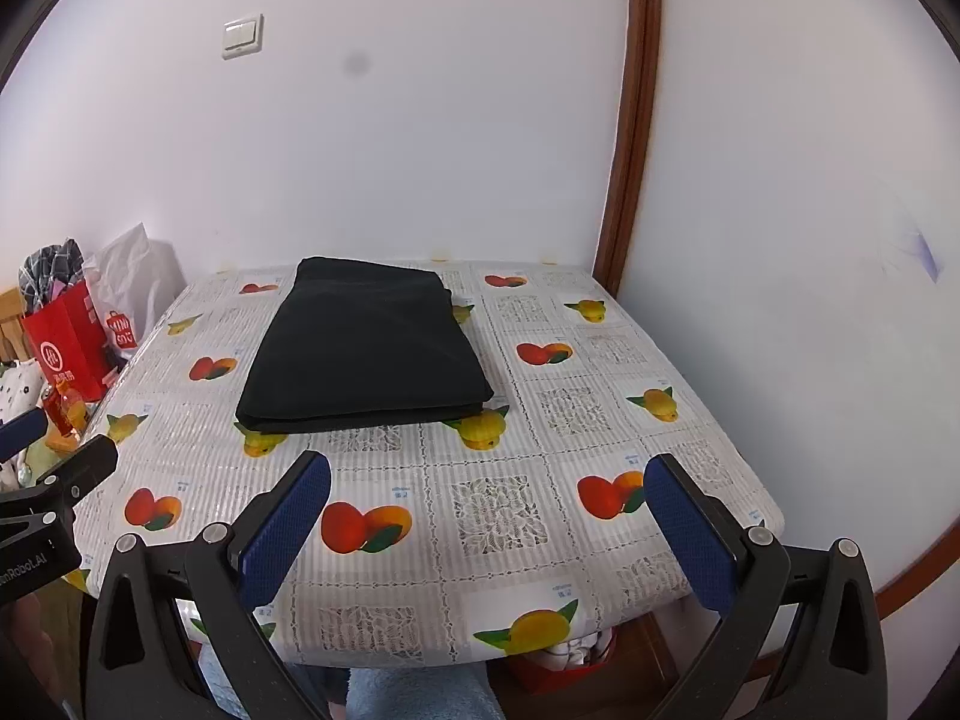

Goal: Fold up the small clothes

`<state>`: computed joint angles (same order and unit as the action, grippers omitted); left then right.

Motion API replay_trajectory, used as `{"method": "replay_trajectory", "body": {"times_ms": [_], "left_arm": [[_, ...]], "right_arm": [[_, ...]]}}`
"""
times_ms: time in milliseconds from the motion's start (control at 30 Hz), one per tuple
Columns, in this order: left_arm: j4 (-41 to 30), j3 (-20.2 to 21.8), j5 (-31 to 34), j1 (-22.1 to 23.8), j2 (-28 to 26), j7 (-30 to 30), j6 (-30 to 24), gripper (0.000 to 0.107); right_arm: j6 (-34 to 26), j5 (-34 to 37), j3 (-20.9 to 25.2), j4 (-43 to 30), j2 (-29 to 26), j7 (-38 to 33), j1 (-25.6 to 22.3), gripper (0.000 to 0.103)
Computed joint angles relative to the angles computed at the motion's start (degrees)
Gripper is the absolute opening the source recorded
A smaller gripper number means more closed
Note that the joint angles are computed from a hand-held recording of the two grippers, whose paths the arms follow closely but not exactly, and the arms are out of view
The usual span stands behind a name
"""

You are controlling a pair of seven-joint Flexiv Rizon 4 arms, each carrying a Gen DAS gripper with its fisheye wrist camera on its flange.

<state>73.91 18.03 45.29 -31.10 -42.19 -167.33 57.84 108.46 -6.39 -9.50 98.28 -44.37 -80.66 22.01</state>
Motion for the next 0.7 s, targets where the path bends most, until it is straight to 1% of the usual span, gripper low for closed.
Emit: {"method": "replay_trajectory", "body": {"times_ms": [700], "left_arm": [[0.6,-0.3,-0.5,0.4,0.0,1.1,0.8,0.095]], "right_arm": [[-0.1,0.6,-0.7,0.3,0.1,0.1,0.7,0.102]]}}
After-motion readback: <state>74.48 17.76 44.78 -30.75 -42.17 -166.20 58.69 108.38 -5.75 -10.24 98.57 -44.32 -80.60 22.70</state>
